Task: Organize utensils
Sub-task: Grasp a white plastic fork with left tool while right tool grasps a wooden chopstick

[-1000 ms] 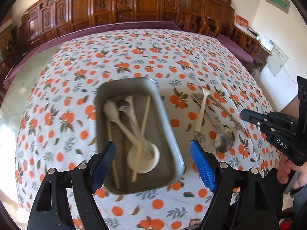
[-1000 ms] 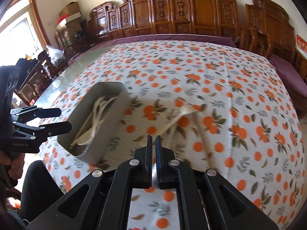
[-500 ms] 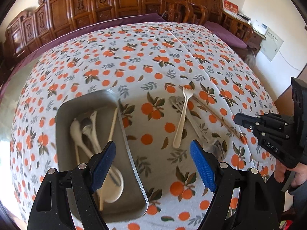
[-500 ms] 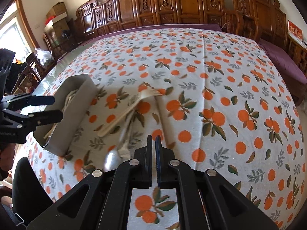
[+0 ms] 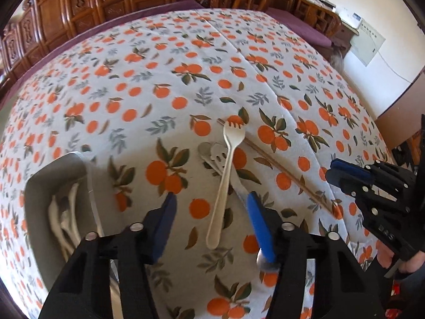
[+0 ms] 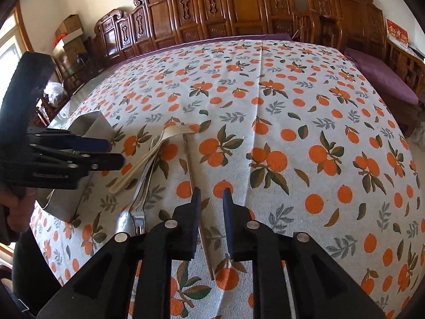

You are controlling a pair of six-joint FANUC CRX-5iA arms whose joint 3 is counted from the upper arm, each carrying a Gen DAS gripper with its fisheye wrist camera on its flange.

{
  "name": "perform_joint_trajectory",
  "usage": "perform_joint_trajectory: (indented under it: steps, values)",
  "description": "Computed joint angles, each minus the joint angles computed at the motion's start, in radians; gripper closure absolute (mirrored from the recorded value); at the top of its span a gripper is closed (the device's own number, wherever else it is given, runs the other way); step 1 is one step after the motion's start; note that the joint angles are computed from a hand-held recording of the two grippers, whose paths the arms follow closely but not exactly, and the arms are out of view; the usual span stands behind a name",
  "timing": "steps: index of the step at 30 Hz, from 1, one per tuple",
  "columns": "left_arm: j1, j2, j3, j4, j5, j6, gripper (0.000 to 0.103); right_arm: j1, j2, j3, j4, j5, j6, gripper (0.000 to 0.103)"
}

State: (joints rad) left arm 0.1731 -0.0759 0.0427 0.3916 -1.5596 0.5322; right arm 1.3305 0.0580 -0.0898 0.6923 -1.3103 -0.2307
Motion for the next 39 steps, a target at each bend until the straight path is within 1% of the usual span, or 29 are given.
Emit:
perform_joint_trajectory:
  steps: [2, 3, 5, 7, 13, 15, 16, 17, 28, 33, 39]
  values:
    - [-0.019, 0.003, -0.006, -0.007, 0.014, 0.009, 0.061, -0.001, 0.0, -0.001, -0.004, -0.002, 0.008, 0.084]
    - [-0.024, 0.006, -0.006, -0.012, 0.016, 0.014, 0.062, -0.002, 0.0, -0.001, -0.006, -0.003, 0.012, 0.084]
    - [-0.039, 0.013, -0.006, -0.024, 0.022, 0.028, 0.072, -0.001, -0.002, -0.003, -0.009, -0.004, 0.016, 0.084]
    - [-0.05, 0.02, -0.007, -0.034, 0.029, 0.041, 0.076, 0.0, -0.005, -0.007, -0.012, -0.004, 0.016, 0.084]
    - [-0.063, 0.026, -0.018, -0.032, 0.039, 0.052, 0.078, 0.002, -0.005, -0.005, -0.022, -0.003, 0.019, 0.084]
    - [-0.063, 0.032, -0.015, -0.023, 0.031, 0.053, 0.085, 0.001, -0.002, -0.001, -0.026, 0.001, 0.025, 0.084]
    - [-0.06, 0.034, -0.013, -0.022, 0.025, 0.052, 0.092, -0.001, 0.001, 0.002, -0.03, 0.006, 0.03, 0.084]
    - [-0.061, 0.037, -0.01, -0.025, 0.021, 0.052, 0.094, -0.003, 0.004, 0.006, -0.033, 0.009, 0.034, 0.084]
    - [-0.026, 0.028, -0.006, -0.003, -0.001, 0.01, 0.096, -0.042, 0.04, 0.045, -0.052, 0.058, 0.101, 0.084]
    - [-0.013, 0.026, 0.006, 0.019, -0.005, 0.004, 0.096, -0.067, 0.066, 0.077, -0.068, 0.087, 0.166, 0.084]
    - [0.022, 0.015, 0.027, 0.065, -0.036, -0.017, 0.096, -0.081, 0.101, 0.119, -0.111, 0.058, 0.237, 0.084]
